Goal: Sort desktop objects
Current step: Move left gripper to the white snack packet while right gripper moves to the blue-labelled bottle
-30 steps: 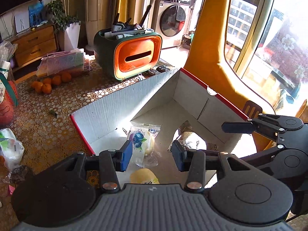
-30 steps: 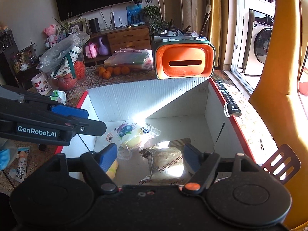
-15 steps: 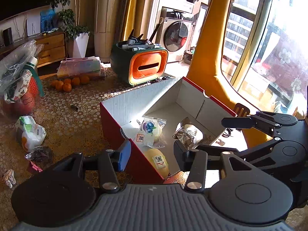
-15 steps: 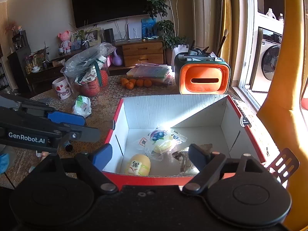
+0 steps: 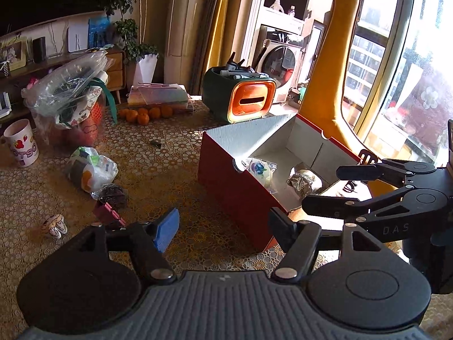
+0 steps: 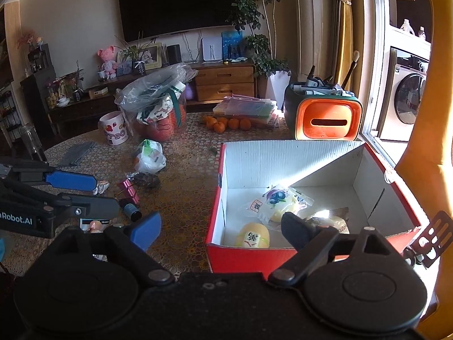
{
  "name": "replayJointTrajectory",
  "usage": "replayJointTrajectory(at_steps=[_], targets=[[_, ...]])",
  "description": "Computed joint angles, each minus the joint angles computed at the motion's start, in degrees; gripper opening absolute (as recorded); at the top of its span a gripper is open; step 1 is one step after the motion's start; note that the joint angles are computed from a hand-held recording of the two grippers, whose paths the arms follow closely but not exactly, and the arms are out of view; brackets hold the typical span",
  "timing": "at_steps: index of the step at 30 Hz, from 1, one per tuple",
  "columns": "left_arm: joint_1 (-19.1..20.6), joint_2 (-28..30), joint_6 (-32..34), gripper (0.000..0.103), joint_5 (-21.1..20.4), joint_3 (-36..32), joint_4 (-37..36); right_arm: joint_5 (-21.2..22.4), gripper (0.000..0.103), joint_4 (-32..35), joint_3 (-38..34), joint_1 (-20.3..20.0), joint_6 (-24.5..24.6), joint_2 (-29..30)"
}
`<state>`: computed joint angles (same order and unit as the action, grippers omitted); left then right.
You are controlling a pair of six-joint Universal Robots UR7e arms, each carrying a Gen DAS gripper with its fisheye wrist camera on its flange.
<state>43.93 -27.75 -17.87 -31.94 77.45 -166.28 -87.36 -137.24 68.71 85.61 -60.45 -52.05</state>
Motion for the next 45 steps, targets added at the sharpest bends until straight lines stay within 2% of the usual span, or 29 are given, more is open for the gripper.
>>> replayJointTrajectory(at_steps=[4,8,13,18,23,34,45], targets=[[-0.71,-2.41,-2.55,0.077,2.15,5.8,-2.91,0.98,0.098,-2.04,3.39,0.35,0.32,-1.35],[-0.96,-3.92,-7.0,0.081,3.1,10.17,-2.46,1.48,0.098,-3.12,5.8,0.9,1.77,-1.93],[-1.14,-5.18,-9.77,0.087,4.43,14.68,-3.6,-0.05,0.098,-4.91,8.36,2.03,1.64,-1.9],[-0.84,-6.81,-13.2,0.103,6.23,18.79,-3.38,-1.19,0.098,-7.07,10.45,2.98,1.89,-1.47],[0.08,-8.29,-18.92,0.103,8.85,21.82,0.07,-2.46,0.098,-8.7,11.66,3.95,1.96,-0.09],[3.67,-6.44,-21.13,0.103,10.3,20.76,0.81,-5.13,0.098,-11.37,10.54,5.79,0.7,5.88],[6.69,-2.88,-21.89,0.103,11.81,16.15,3.54,-7.56,0.095,-8.5,5.38,6.12,-0.48,11.89]])
